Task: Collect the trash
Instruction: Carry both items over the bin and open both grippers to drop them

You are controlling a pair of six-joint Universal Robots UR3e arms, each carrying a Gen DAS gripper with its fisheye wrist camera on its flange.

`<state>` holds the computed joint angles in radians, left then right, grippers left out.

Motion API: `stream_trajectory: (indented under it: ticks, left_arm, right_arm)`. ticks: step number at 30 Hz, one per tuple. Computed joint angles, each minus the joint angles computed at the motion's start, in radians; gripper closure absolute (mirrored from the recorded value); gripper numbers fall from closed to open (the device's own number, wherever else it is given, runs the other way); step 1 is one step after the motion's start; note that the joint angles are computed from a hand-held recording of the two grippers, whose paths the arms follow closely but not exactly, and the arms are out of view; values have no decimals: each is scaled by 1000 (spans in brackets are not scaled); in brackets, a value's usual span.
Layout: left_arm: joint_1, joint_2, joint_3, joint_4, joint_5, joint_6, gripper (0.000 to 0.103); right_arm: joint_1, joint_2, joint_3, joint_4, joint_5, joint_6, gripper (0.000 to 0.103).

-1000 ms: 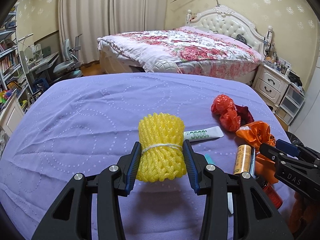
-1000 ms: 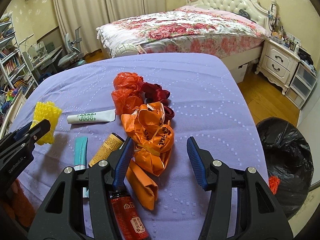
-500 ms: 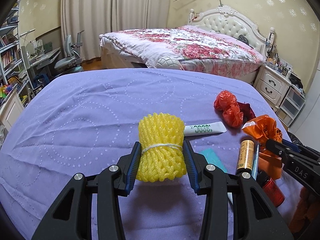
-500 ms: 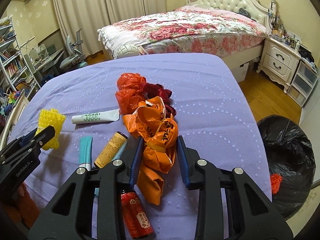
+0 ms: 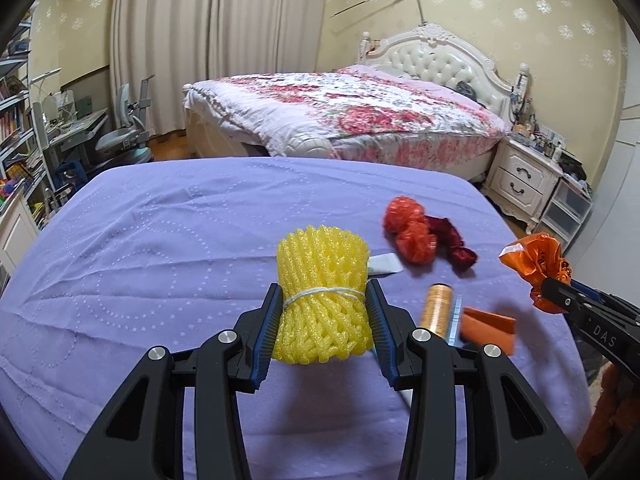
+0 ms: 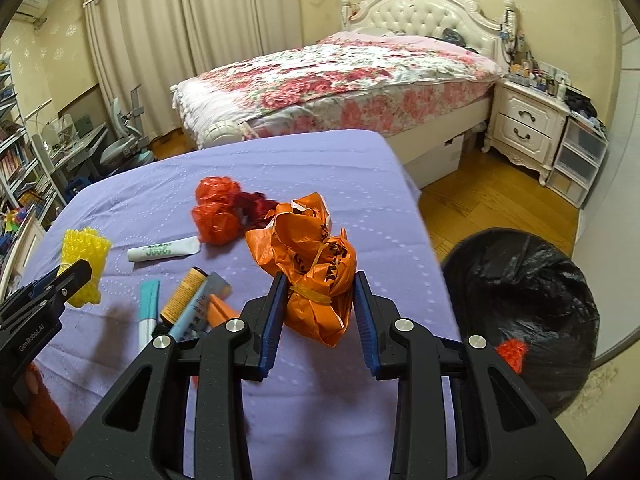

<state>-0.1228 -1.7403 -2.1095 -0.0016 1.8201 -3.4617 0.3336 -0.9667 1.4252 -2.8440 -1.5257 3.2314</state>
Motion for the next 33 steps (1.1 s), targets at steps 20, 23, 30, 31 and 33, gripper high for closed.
stream_trajectory:
  ticks: [20,23,30,31,33]
  left_arm:
    - [-341,-377,559,-156,27,12,60]
    - [-368,-449,674,-202,25,22,60]
    - [-405,-627,977,-335,36,47,60]
    - [-407,-646,1008,-349,38,48,60]
    - [-409,-687,1084,-390,32,52,60]
  right_arm:
    - [-286,-261,476,-254,-16,-17,70]
    - [-324,-270,501,-271,-5,-19,70]
    - [-372,-252,515,-311,-15,-28,70]
    - [-380,-253,521,-317,-11,-29,70]
    - [-384,-239,517,-326,-21,-31,70]
